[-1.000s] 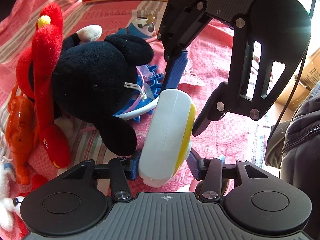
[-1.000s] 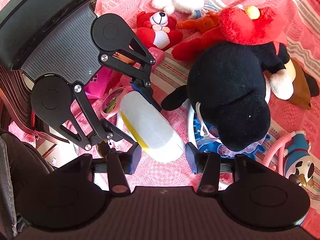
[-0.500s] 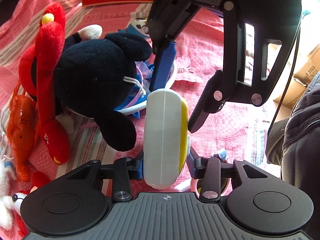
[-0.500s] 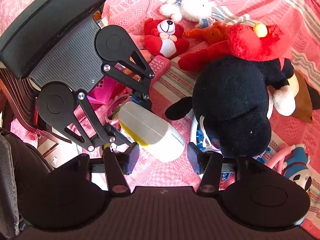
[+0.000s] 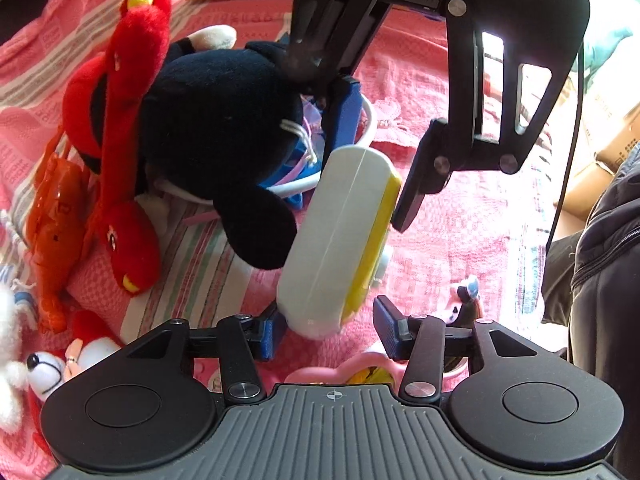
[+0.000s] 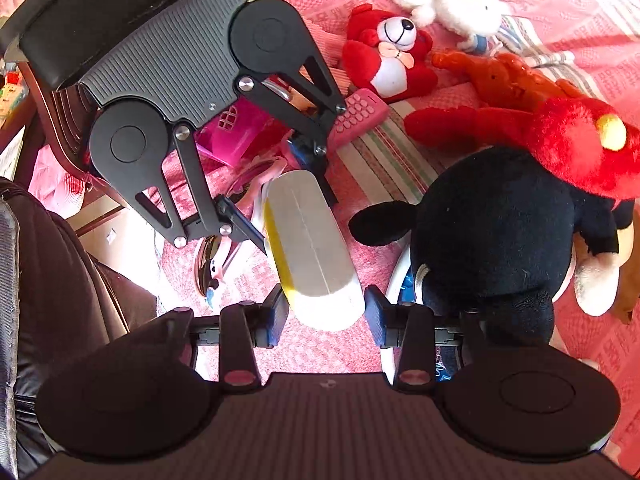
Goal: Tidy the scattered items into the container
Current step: 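Lift the white-and-yellow toy out of the pile with the right tool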
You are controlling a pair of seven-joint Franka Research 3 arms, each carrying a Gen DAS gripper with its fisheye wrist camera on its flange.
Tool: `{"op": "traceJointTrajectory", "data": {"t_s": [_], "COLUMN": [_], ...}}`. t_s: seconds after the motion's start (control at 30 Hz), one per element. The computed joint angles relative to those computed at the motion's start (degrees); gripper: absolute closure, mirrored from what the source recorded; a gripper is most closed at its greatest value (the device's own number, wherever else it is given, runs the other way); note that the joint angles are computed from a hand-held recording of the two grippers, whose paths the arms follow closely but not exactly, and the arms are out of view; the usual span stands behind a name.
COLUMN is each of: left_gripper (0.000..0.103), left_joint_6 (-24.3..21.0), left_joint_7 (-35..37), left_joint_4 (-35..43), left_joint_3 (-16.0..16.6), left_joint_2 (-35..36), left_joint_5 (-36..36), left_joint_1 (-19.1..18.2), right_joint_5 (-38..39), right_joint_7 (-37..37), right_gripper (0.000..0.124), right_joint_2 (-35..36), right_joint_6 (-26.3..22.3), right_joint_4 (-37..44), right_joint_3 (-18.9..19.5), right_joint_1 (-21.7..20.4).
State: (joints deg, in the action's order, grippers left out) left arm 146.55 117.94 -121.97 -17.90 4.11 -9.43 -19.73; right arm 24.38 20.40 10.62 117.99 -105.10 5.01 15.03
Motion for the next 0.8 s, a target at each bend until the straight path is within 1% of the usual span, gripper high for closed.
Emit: {"op": "traceJointTrajectory", "data": {"t_s": [0.07,0.1,0.13,0.2,0.3,0.47,0.57,0.8], "left_gripper": [0.043,0.047,0.057,0.068,0.068,0.067,0.068,0.068], "left_joint_6": [0.6,1.3,1.9,2.2,1.9,2.4,1.8,1.1], "left_joint_7": [0.8,1.5,1.9,2.1,3.5,4.3,3.9,3.3], "left_joint_4": [-1.2,-1.8,-2.3,-2.7,-3.0,-4.0,-4.3,-5.2], "left_joint_3": [0.0,0.0,0.1,0.4,0.6,0.8,0.9,1.3], "left_joint_2": [-1.0,-1.5,-1.8,-2.1,-2.6,-3.1,-3.8,-5.9], "left_joint_5": [-1.2,-1.8,-2.1,-2.6,-3.8,-3.4,-4.7,-4.3], "left_joint_1": [0.2,0.2,0.1,0.1,0.1,-0.4,-0.6,-1.6], "right_joint_5": [0.4,0.3,0.2,0.1,-0.2,0.3,0.6,0.0], "right_joint_7": [0.5,0.5,0.3,0.1,0.7,-0.3,0.1,0.5], "right_gripper": [0.079,0.079,0.079,0.079,0.078,0.077,0.078,0.078], "right_joint_2": [0.2,0.1,0.1,0.1,0.1,-0.5,-1.1,-3.0], "right_joint_6": [-0.5,-0.9,-1.0,-1.4,-0.9,0.2,0.4,0.3], "right_joint_4": [0.1,0.2,0.2,0.3,0.3,-0.8,-1.3,-2.3], "right_joint_3": [-0.1,-0.1,-0.1,-0.1,-0.1,-0.1,-0.2,-0.5], "right_joint_1": [-0.2,-0.2,-0.2,-0.3,-0.1,-0.2,-0.3,-0.3]}}
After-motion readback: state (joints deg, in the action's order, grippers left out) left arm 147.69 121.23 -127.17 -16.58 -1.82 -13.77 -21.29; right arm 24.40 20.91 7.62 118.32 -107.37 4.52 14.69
